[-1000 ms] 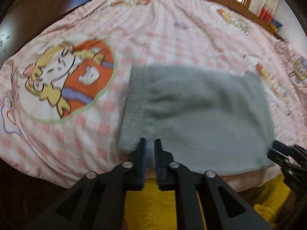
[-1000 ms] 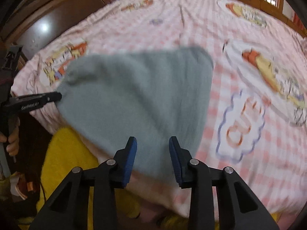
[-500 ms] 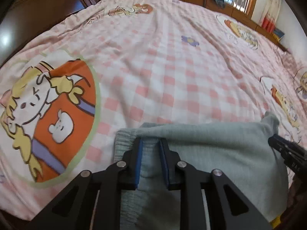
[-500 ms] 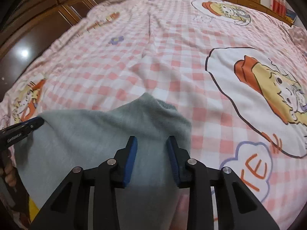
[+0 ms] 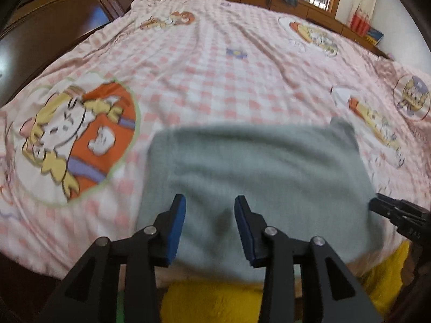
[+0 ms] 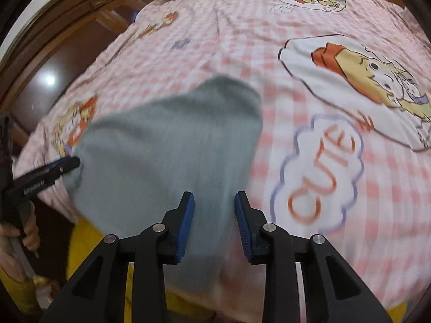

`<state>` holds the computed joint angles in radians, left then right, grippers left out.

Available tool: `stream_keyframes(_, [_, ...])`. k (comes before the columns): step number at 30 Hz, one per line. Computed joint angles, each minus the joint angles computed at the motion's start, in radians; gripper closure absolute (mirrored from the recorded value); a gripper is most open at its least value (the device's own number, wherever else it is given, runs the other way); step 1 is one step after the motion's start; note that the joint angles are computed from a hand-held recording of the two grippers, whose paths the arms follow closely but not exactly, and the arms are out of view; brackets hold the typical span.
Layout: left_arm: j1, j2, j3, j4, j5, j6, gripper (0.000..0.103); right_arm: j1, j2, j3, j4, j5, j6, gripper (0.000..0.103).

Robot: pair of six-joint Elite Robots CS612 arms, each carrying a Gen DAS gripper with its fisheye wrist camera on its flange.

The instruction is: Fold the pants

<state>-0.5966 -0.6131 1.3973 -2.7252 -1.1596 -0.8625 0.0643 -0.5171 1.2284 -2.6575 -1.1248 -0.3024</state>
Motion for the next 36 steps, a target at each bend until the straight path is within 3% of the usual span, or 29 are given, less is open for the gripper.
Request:
stream_keyframes(2, [-0.003, 0.005, 0.004, 0.038, -0.004, -0.017, 0.064, 0.000, -0.010, 0.036, -0.005, -0.027, -0.039, 0.070])
stream_keyframes(5, [-0.011, 0.003, 0.028, 0.007, -0.004, -0.017, 0.064, -0.020, -0.019, 0.075, -0.033, 0.029, -0.026, 0.069])
stream_keyframes(8, [-0.016, 0.000, 0.021, 0.042, 0.006, -0.016, 0.064, -0.033, -0.028, 0.085, 0.008, 0.053, -0.036, 0.069])
stream_keyframes(13, [-0.014, -0.005, 0.020, 0.048, -0.008, -0.066, 0.064, -0.041, -0.061, 0.135, -0.008, 0.043, -0.042, 0.068])
stream_keyframes(17, [-0.019, -0.012, 0.031, 0.004, -0.044, -0.064, 0.063, -0.031, -0.076, 0.159, 0.008, -0.002, -0.107, 0.060])
stream_keyframes(21, [-0.035, -0.010, 0.024, -0.050, -0.077, -0.003, 0.063, -0.022, -0.067, 0.147, -0.007, -0.027, -0.097, 0.060])
stream_keyframes(28, [-0.067, 0.020, -0.030, -0.096, -0.148, 0.190, 0.057, -0.050, -0.053, 0.119, -0.032, 0.150, 0.060, 0.060])
stream_keyframes(36, [-0.082, 0.076, -0.124, -0.061, -0.222, 0.322, 0.057, -0.050, -0.054, 0.120, -0.056, 0.176, 0.101, 0.060])
